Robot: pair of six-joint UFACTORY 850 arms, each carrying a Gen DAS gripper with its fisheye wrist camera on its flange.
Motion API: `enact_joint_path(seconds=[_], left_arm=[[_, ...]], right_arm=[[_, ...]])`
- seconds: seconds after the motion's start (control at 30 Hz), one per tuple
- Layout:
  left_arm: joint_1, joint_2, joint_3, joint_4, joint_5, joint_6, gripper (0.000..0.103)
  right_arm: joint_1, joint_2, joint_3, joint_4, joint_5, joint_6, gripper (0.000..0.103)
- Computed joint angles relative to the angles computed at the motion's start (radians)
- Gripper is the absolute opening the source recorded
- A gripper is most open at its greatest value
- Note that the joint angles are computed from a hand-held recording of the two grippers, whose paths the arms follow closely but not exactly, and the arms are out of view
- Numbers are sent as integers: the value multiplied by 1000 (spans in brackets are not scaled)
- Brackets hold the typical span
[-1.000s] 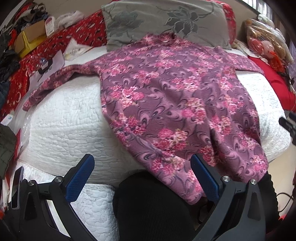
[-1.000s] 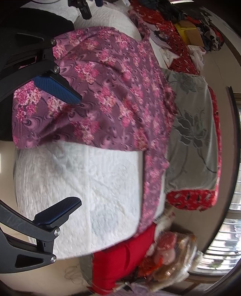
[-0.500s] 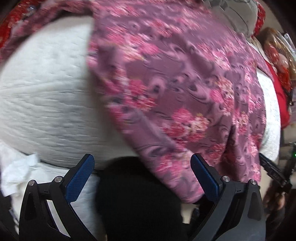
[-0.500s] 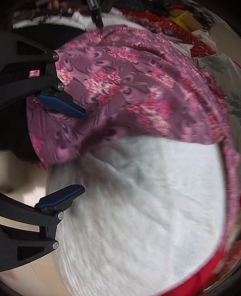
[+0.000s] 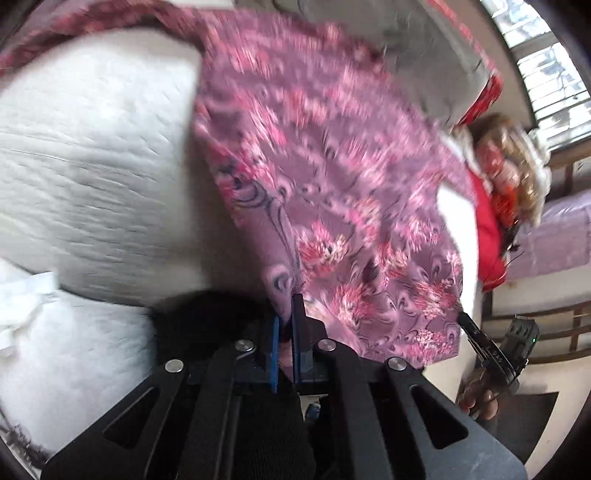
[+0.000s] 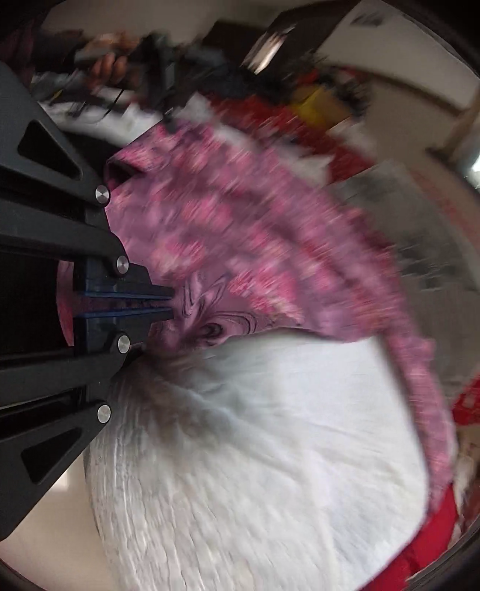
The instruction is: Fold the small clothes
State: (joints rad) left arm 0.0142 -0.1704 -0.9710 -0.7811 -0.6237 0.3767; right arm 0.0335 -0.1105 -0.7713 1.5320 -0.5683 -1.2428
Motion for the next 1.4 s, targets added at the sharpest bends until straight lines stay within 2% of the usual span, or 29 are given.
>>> enact_joint_path(seconds=[0.07, 0.17, 0.23, 0.33, 0.37, 0.4, 0.47, 0.5, 0.53, 0.6, 0.67, 0.73, 0.83, 0.9, 0.97, 1.0, 1.03, 1.07, 1.13, 1.17, 1.2, 1.23, 1.27, 1.3, 1.37, 1.4], left_arm=[[24, 48, 29, 19, 1, -11, 3], [37, 50, 31, 239, 29, -200, 3], [66, 41, 60, 311, 36, -280, 3], [86, 46, 86, 171, 4, -169, 3], [77, 62, 98, 131, 11, -124, 4], [63, 67, 95, 118, 11, -104, 8], [32, 53, 70, 71, -6, -51, 29], [12, 35, 44, 52, -26, -45, 53], [7, 25, 31, 36, -42, -31, 64], [-27, -17, -25, 81, -56, -72, 64], [-55, -82, -102, 184, -73, -157, 65], [-77, -160, -187, 301, -116, -269, 65], [-96, -244, -275, 416, -192, -355, 65], [-109, -289, -315, 463, -237, -372, 65], [-112, -318, -321, 464, -284, -346, 65], [-109, -316, -306, 448, -294, -320, 65], [-107, -310, -281, 432, -288, -298, 60], [-109, -280, -249, 451, -240, -291, 53], [-96, -244, -208, 456, -210, -285, 18], [-76, -230, -193, 408, -215, -255, 8], [-44, -211, -171, 331, -234, -211, 3], [-21, -182, -142, 284, -236, -183, 3], [-3, -137, -104, 267, -223, -165, 3], [5, -99, -75, 282, -213, -172, 1], [22, -43, -31, 331, -190, -204, 0], [39, -22, -12, 361, -187, -232, 0]], right_arm=[[-28, 60, 27, 26, -25, -19, 3], [-50, 116, 50, -18, -15, 16, 3], [-48, 107, 61, -67, 17, 60, 1], [-12, 53, 43, -152, 95, 179, 2], [-11, 41, 39, -158, 104, 198, 8], [-11, 33, 36, -161, 112, 216, 8], [-27, 21, 34, -137, 92, 209, 8], [-28, 17, 29, -143, 89, 223, 10], [-27, 8, 19, -165, 92, 246, 11], [-33, -3, 10, -188, 94, 269, 25], [-33, -9, 11, -188, 105, 282, 33], [-31, -22, 12, -191, 111, 305, 34], [-35, -55, 2, -244, 124, 363, 36], [-48, -74, -1, -241, 111, 369, 41], [-66, -97, 1, -195, 81, 343, 53], [-78, -116, 2, -161, 55, 327, 58], [-92, -140, 3, -118, 16, 304, 59], [-102, -158, 4, -82, -22, 287, 59], [-121, -205, 3, -8, -117, 247, 59], [-124, -214, 5, 13, -146, 235, 58], [-130, -225, 10, 51, -200, 195, 39], [-133, -223, 16, 81, -238, 151, 18], [-134, -211, 19, 84, -257, 134, 3], [-135, -182, 29, 99, -258, 111, 0], [-157, -108, 65, 166, -319, 18, 0], [-167, -64, 79, 181, -323, -9, 0]])
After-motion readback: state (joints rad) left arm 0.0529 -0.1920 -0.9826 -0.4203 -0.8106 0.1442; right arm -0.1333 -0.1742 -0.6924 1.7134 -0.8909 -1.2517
